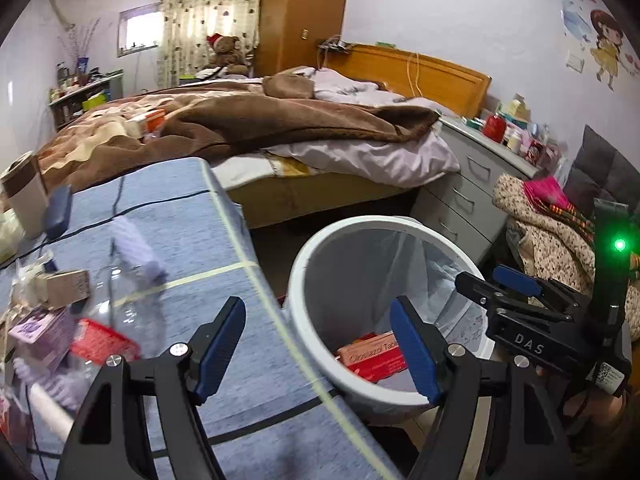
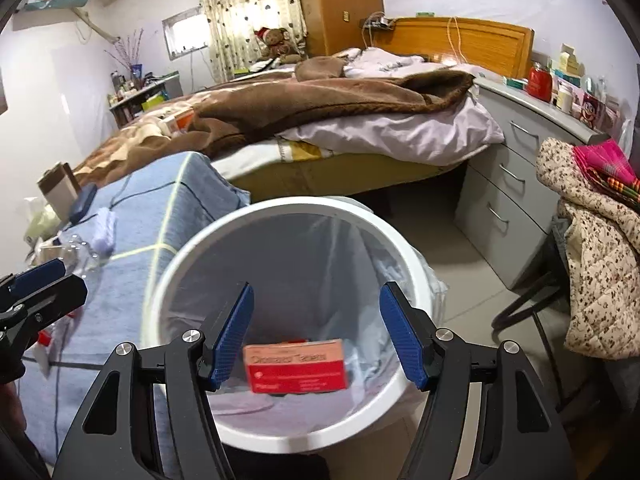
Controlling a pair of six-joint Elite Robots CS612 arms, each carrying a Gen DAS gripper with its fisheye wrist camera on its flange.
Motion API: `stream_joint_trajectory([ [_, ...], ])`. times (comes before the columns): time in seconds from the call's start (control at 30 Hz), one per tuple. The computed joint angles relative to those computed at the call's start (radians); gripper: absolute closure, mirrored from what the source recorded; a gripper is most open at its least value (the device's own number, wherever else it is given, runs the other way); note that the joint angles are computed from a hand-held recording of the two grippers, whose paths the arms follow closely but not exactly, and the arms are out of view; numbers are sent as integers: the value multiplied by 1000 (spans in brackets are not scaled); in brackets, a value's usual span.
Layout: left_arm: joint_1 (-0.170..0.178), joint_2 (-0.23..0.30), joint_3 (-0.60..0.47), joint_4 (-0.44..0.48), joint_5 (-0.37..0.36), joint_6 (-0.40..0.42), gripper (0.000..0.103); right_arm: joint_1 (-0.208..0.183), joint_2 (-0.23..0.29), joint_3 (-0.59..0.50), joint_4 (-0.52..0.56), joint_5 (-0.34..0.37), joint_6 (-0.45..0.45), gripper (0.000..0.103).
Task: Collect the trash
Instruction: 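Carry the can and medicine box over the white wastebasket and release both, then grasp the clear red-label bottle with the right tool while the left tool grasps the strawberry milk carton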
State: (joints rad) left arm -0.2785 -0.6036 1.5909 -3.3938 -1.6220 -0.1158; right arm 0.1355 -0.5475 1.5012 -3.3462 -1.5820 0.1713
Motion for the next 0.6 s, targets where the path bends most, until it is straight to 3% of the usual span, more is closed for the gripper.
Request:
stream_joint_trajectory([
  [0.33,32,-34,92,-118,87,-50,27,39,15,-9,-128,73,-45,36],
  [0.6,72,-49,155,-178,172,-95,26,65,38,-48,-160,141,-69,36],
])
